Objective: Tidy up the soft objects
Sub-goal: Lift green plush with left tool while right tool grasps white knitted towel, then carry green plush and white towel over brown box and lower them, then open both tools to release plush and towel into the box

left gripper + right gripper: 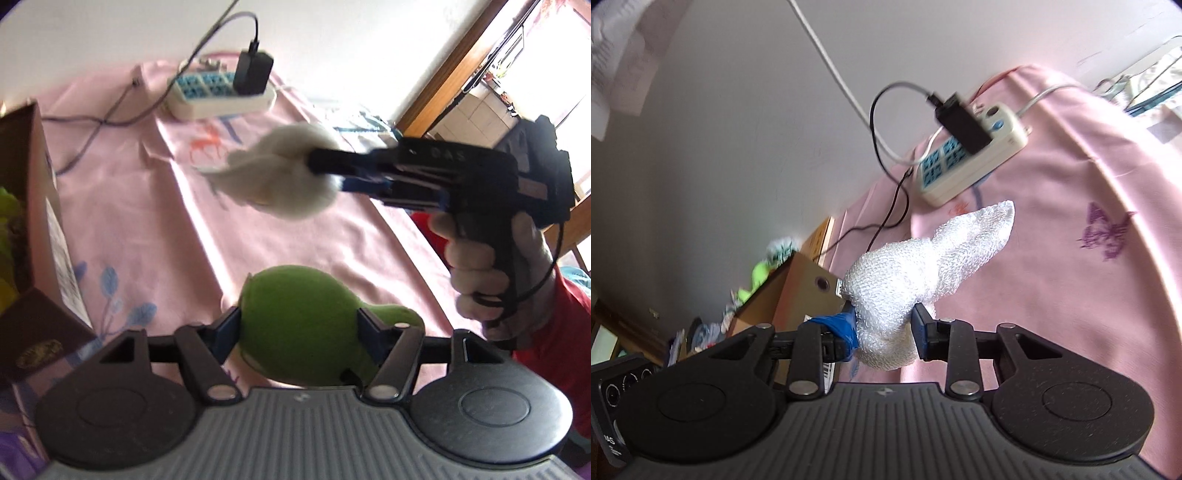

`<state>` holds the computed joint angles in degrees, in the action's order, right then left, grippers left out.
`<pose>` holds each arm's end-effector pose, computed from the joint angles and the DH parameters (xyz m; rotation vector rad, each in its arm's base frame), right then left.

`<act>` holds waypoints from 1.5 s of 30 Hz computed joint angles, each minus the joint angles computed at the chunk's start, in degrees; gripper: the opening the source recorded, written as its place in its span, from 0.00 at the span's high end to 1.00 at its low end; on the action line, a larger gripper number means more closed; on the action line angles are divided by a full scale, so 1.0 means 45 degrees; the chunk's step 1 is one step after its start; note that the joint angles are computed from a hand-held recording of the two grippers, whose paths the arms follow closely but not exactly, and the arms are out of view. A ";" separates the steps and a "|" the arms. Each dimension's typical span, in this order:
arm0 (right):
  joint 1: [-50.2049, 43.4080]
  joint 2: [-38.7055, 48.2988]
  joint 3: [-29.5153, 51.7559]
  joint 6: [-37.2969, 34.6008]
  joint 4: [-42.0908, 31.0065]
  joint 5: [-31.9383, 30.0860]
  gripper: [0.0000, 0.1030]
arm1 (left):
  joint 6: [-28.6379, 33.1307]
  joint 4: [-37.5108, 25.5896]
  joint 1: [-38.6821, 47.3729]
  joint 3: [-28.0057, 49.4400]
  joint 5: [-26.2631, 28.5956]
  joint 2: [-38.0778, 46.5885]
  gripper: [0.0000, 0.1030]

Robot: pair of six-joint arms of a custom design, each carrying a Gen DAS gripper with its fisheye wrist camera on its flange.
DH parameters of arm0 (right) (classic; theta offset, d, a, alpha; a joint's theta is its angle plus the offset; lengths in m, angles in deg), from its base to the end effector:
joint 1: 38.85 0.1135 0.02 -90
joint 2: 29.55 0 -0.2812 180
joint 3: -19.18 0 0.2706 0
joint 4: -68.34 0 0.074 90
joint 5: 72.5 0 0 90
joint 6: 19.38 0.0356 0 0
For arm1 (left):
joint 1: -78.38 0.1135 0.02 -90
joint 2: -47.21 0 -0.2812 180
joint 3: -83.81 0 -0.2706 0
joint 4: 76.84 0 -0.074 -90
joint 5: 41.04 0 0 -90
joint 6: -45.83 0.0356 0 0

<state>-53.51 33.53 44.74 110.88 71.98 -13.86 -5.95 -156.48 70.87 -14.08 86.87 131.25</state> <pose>0.1924 -0.0312 0.1412 0.7094 2.0662 0.8466 0.2710 -0.0578 0.2831 1.1144 2.4664 -0.8433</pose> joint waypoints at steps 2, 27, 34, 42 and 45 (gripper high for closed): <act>0.0096 -0.1073 -0.0060 0.0127 -0.0739 0.0234 0.87 | 0.0164 -0.0129 0.0359 0.0103 0.0291 -0.0212 0.35; 0.9484 0.2630 0.6817 0.1779 -0.2082 0.7906 0.87 | 0.2945 -0.1578 0.8159 0.7174 0.2667 0.4197 0.35; 1.0301 0.6383 0.9667 0.1503 -0.2650 0.8869 0.87 | 0.1827 0.0090 0.8085 0.7818 0.1625 0.5704 0.35; 1.0440 0.9013 1.1735 0.0857 -0.3520 0.9937 0.85 | 0.1865 0.1190 0.7744 0.7508 0.0499 0.6556 0.33; 1.0332 0.9615 1.2258 0.0972 -0.4032 1.0005 0.85 | 0.1921 0.1516 0.7719 0.7360 0.0337 0.6766 0.30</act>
<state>-7.02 76.80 99.90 115.25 53.84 31.17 2.69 -149.66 105.60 19.04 88.39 161.70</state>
